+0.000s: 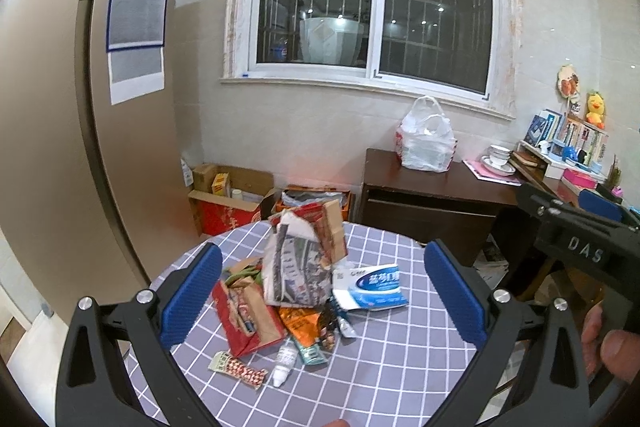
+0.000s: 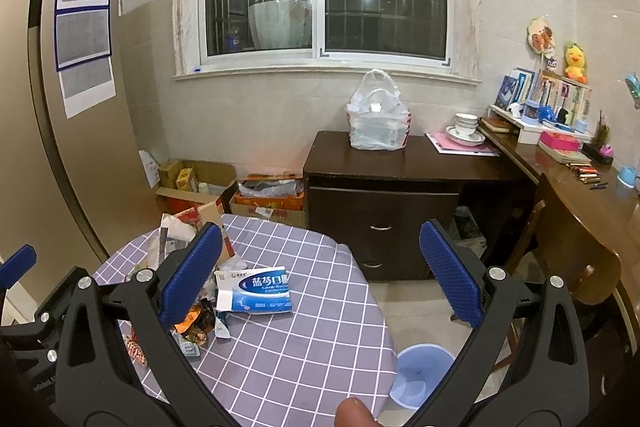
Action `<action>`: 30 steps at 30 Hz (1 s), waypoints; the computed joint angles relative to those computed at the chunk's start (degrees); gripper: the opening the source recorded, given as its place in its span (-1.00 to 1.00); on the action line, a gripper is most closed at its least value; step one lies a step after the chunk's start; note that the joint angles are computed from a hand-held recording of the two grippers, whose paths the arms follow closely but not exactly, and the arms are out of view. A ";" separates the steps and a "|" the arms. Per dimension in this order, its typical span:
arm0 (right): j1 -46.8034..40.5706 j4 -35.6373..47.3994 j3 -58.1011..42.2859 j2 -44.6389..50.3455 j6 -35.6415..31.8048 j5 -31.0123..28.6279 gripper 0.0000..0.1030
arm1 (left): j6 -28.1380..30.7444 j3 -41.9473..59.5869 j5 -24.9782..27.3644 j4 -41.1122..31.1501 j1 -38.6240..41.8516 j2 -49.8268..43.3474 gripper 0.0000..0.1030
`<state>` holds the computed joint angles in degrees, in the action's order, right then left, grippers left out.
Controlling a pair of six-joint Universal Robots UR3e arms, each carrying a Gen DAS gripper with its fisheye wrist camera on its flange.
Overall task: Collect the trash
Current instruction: 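Grasp the red paper bag with the left tool while the right grasps a dark wrapper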
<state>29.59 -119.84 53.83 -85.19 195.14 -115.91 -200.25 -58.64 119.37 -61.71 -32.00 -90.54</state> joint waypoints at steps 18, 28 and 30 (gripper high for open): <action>-3.88 0.03 8.70 5.00 -0.57 15.94 0.88 | 4.59 -35.13 -12.90 3.01 19.64 22.20 0.92; -1.99 0.78 5.58 13.87 -2.19 20.93 0.88 | 6.62 -40.90 -16.94 5.80 24.69 19.61 0.92; -1.79 0.76 4.27 15.34 -2.57 21.93 0.88 | 6.49 -40.12 -16.77 6.64 25.08 17.43 0.92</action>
